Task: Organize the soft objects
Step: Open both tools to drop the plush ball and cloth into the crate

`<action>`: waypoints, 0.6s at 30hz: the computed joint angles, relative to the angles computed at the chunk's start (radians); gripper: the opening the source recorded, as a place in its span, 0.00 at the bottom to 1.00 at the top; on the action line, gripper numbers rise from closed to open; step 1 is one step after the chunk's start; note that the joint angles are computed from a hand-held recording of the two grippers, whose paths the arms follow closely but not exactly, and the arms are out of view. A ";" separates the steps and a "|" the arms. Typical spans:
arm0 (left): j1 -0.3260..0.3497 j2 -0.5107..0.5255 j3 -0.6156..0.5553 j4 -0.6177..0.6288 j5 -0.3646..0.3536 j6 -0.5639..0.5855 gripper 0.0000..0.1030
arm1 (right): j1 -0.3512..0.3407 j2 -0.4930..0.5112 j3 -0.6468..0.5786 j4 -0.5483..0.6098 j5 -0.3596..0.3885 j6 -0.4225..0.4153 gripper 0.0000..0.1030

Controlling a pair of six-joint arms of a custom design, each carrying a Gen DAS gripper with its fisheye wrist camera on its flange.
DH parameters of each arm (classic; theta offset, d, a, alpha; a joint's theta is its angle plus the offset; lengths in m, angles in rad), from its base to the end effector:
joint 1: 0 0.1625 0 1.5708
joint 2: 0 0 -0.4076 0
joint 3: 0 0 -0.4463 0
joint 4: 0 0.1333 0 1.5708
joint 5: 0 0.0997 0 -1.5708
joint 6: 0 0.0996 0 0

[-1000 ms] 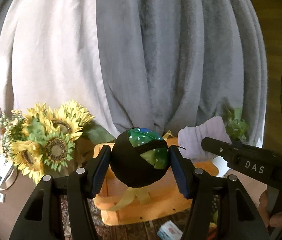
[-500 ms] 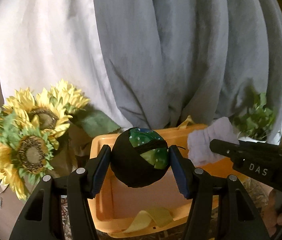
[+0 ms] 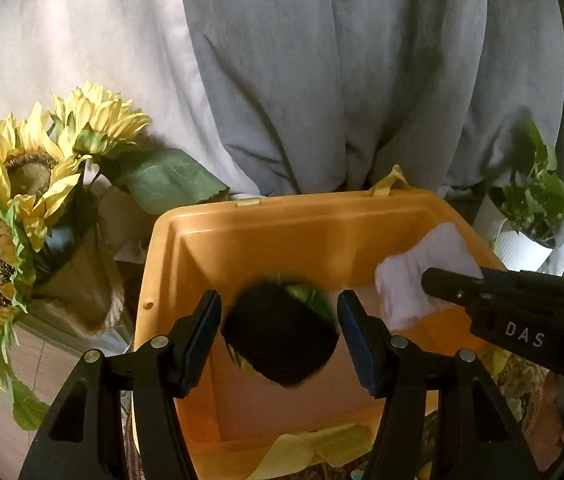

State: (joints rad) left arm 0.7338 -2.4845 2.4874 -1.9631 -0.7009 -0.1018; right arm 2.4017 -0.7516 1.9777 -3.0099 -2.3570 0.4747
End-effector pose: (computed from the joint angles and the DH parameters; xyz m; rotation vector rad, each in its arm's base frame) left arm -0.0381 -0.3164 0.3886 0.6503 2.2940 -0.9167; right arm 0.4566 -0.3318 -0.0269 0.3351 -2.4900 0.8454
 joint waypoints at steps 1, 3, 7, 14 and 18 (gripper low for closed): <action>-0.001 0.000 0.002 -0.004 0.004 0.002 0.60 | 0.000 0.001 -0.001 0.006 -0.004 0.004 0.38; -0.008 0.000 0.001 -0.003 0.012 0.003 0.64 | -0.003 0.001 0.001 0.007 -0.002 0.004 0.39; -0.028 -0.013 0.000 0.017 0.030 -0.012 0.64 | 0.004 -0.003 0.003 0.010 -0.012 0.008 0.44; -0.155 -0.132 -0.013 0.226 0.090 -0.153 0.64 | 0.050 -0.013 0.006 0.001 -0.083 0.009 0.46; -0.243 -0.189 -0.038 0.406 0.114 -0.298 0.68 | 0.088 -0.023 0.013 -0.017 -0.140 0.014 0.59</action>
State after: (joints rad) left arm 0.4911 -2.6732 2.4492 -1.5572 -0.5866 -0.3995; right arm 2.4899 -0.7743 1.9906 -3.0272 -2.4972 0.4885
